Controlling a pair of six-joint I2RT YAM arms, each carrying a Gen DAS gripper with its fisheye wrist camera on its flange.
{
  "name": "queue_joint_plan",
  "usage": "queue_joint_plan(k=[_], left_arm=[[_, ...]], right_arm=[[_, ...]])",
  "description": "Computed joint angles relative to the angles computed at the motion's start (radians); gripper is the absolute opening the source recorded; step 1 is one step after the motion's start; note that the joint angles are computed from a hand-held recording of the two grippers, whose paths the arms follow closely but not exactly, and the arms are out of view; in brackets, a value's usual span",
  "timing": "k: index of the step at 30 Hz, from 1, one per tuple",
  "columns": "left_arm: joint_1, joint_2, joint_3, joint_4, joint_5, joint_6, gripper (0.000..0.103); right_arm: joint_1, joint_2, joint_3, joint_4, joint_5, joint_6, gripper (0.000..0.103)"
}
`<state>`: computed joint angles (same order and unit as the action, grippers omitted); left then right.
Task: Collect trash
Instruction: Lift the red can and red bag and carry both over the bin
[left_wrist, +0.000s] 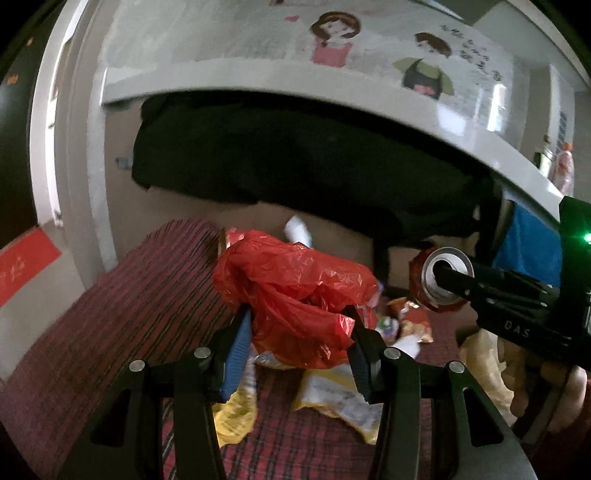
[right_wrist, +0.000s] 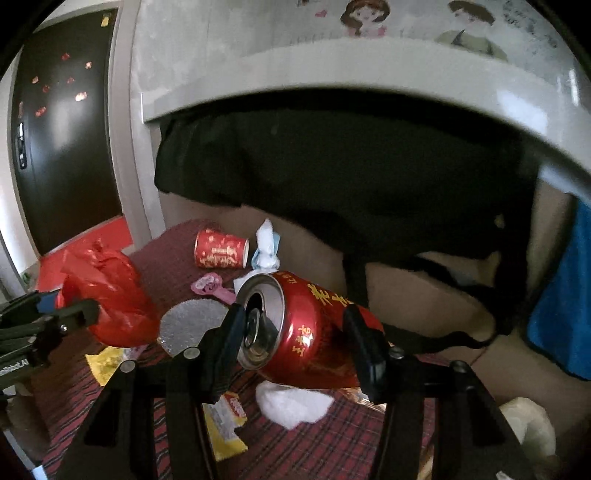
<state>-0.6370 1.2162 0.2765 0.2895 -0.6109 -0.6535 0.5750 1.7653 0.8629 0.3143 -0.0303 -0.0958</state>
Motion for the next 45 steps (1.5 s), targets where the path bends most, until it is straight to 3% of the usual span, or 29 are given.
queue_joint_plan(k=[9,15,19,26,31,35,38,45], left_arm=[[-0.218,0.051,0.217,-0.148,-0.215,0.004,0.049],[-0.321,0.239,0.425,-0.140,-0.270,0.028,0.049],[-0.387,0.400,0.590,-0.128,-0.295,0.052,0.049],[-0.440,0.631,0.837,-0.098,-0.260,0.107,0.049],[-0.465,0.761,0.975,-0.068,-0.249,0.161,0.049],[-0.465,0.832,1.047,-0.062,-0.222,0.160,0.049],[-0.460,0.881,1.096,-0.075,-0.207,0.162,0.049],[-0.411,0.982,1.188,-0.142,-0.097,0.105,0.049]], right_arm=[[-0.111,-0.356,-0.212,-0.030,-0.102,0.017,0.050],[-0.282,-0.577,-0.295,-0.112,-0.197,-0.036,0.050],[-0.488,-0.670,-0.329,-0.159,-0.346,-0.079,0.050],[-0.829,-0.671,-0.330,-0.179,-0.558,-0.170,0.049],[-0.976,-0.622,-0.313,-0.178,-0.650,-0.212,0.049],[-1.039,-0.563,-0.309,-0.153,-0.689,-0.239,0.045],[-1.070,-0.508,-0.297,-0.146,-0.710,-0.256,0.028],[-1.072,-0.344,-0.249,-0.095,-0.709,-0.258,0.024]])
